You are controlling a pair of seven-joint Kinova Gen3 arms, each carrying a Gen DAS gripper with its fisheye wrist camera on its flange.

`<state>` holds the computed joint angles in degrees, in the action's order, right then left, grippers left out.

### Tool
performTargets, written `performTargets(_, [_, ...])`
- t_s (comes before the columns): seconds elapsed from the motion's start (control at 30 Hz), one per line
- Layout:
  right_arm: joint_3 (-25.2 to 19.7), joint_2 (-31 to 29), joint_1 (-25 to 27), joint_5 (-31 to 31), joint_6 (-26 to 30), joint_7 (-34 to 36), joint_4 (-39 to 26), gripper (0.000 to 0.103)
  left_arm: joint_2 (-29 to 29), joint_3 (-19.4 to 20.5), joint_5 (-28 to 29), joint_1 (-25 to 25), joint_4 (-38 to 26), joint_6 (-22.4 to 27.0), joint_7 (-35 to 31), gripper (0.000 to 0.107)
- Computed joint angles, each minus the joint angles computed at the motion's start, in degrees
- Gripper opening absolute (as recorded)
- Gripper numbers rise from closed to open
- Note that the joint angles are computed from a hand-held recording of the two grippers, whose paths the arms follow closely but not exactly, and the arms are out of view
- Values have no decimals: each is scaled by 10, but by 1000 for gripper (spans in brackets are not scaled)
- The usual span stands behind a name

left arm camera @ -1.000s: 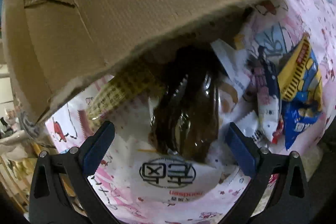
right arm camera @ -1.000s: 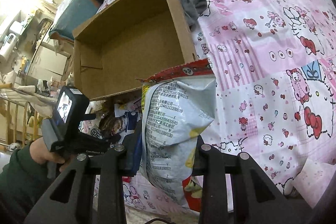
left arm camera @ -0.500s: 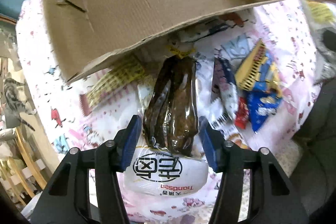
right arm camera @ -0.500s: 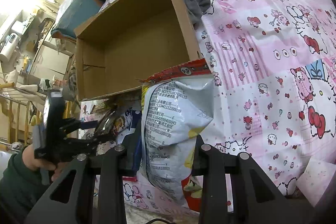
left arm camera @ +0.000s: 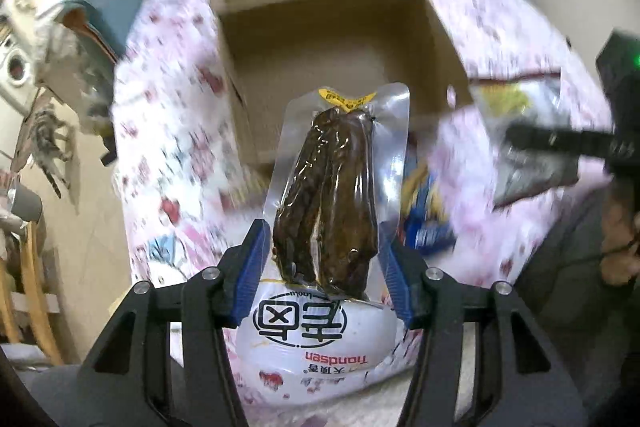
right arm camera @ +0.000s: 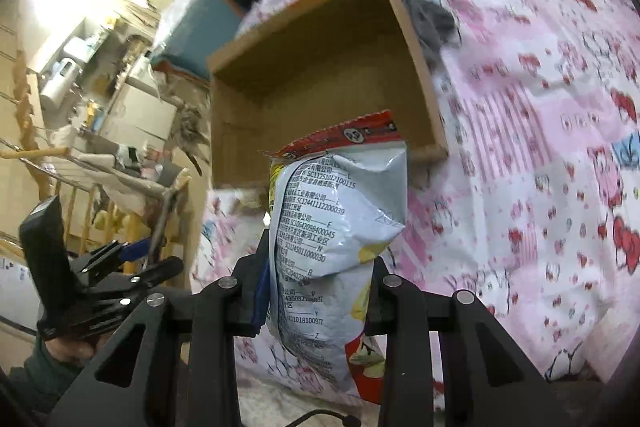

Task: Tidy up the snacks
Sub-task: 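Carry both packets into the box and open both grippers to drop them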

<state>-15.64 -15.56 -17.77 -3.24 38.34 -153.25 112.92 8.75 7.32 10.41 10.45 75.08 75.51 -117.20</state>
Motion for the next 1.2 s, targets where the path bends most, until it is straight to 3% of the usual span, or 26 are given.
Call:
performTargets(0.27, [21,56,7,44,13,44,-78,34,60,5,-25,31,-82,-66,74,51])
performTargets(0.4, [34,86,9,66,-11,51,-90,34,98,7,-50,57,-107,-97,96,51])
performTargets(0.57, [63,128,14,64,-72,83,-73,34,124,9,-56,69,-87,-155,98,51])
performTargets(0.7, [76,153,11,45,-97,98,-60,34,153,7,-59,74,-90,-152,120,51])
performTargets(0.83, [80,166,3,56,-90,98,-64,34,136,10,-56,73,-44,-213,118,53])
performTargets(1.0, [90,180,11,5,-101,137,-63,35,141,7,-82,89,-41,-223,122,55])
performTargets(1.2, [91,200,-1,15,-74,146,-92,36,147,5,-92,90,-41,-228,125,55])
